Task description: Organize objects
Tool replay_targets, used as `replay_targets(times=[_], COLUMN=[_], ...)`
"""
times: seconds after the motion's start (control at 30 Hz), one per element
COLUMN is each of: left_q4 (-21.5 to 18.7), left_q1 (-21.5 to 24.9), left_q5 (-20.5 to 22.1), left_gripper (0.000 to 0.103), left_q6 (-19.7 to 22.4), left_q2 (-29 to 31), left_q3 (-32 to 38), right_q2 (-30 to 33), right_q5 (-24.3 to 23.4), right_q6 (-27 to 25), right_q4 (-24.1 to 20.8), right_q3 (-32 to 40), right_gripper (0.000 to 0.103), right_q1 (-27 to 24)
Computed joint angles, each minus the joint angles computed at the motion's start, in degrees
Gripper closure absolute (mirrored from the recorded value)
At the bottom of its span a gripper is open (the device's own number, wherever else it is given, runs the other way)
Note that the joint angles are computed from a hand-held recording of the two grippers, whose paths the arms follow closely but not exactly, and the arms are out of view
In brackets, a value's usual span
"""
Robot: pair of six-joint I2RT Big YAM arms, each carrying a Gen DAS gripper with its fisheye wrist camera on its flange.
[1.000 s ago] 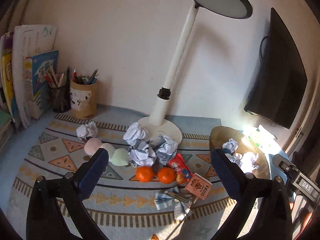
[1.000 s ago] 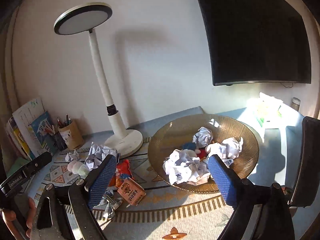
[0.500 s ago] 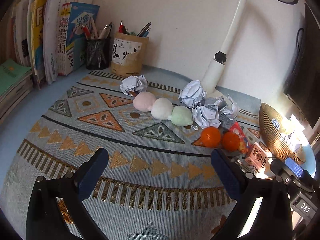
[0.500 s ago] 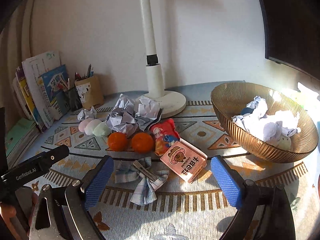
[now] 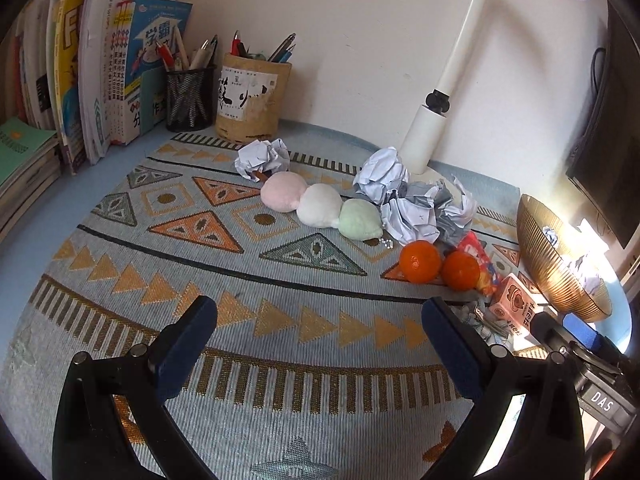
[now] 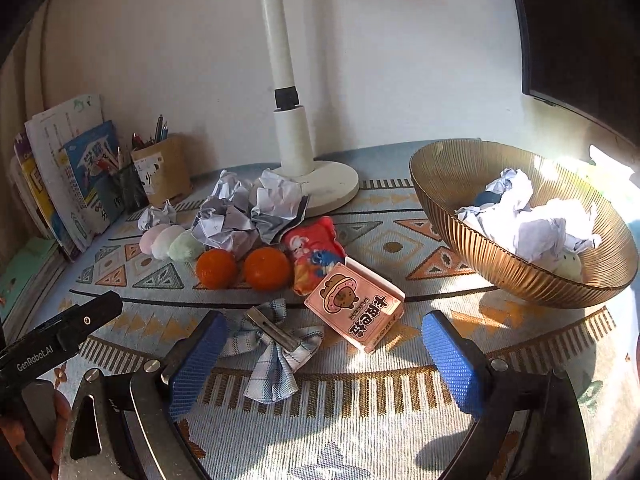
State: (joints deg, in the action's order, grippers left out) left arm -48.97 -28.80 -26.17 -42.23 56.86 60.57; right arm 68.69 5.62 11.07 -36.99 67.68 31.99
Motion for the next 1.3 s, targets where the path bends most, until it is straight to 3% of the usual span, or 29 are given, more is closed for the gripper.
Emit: replay_targets(times=[0.33, 0.4, 0.5, 0.63, 0.7, 0.77, 0.93, 1.0, 1.1, 1.17, 1.23, 1.3], left_q4=[-0.1, -1.5, -3.9, -5.8, -5.2, -3.3, 0.6, 1.7, -0.1, -1.7, -1.3, -0.9], left_q1=[0.2, 1.7, 4.6, 12.1, 15.8, 19.0, 24.1, 25.2, 25.9, 25.8, 25.4, 25.2], left_q5=[-0.8, 1.9, 1.7, 6.5, 9.5, 13.0, 19.3, 21.9, 23.4, 23.6, 22.7, 22.4], left_gripper=[0.001, 0.001, 0.001, 0.001, 0.001, 0.001, 0.002, 0.002, 0.002, 0.002, 0.006, 0.025], left_q6=[-0.3, 2.0, 7.6, 15.9, 18.0, 18.3, 16.4, 15.2, 15.2, 16.5, 17.7, 18.4], left_q2=[-1.1, -1.7, -2.2, 1.0, 4.1, 7.2, 14.5, 16.0, 18.5, 20.3, 21.0, 21.6], left_q3=[-0.2, 1.0, 4.4, 10.3, 12.4, 13.5, 14.9, 14.7, 16.0, 17.4, 17.8, 18.0], right_q2=[0.2, 0.0, 0.8, 5.0, 8.2, 13.1, 30.8, 37.6, 45.6, 47.3, 47.7, 48.4], right_q5=[2.5, -1.0, -7.3, -10.7, -11.5, -10.7, -7.8, -5.5, -9.4, -11.4, -11.3, -10.7], right_q6=[-2.5, -3.1, -1.9, -0.5, -1.3, -2.1, -4.0, -3.7, -1.2, -0.7, -1.4, -2.9], right_q4=[-0.2, -0.8, -3.8, -7.6, -7.8, -9.7, -23.2, -29.7, -37.1, -36.6, -35.4, -36.1], right_q3=[0.2, 0.5, 3.0, 11.9, 17.4, 24.2, 46.6, 54.9, 64.4, 65.6, 65.2, 65.8], right_gripper=[0.005, 0.005, 0.005, 0.005, 0.005, 0.005, 0.006, 0.012, 0.023, 0.025, 0.040, 0.051], right_q1=[1.4, 0.7, -0.8, -0.5, 0.3, 1.4, 3.7, 4.5, 3.5, 3.0, 3.1, 3.4])
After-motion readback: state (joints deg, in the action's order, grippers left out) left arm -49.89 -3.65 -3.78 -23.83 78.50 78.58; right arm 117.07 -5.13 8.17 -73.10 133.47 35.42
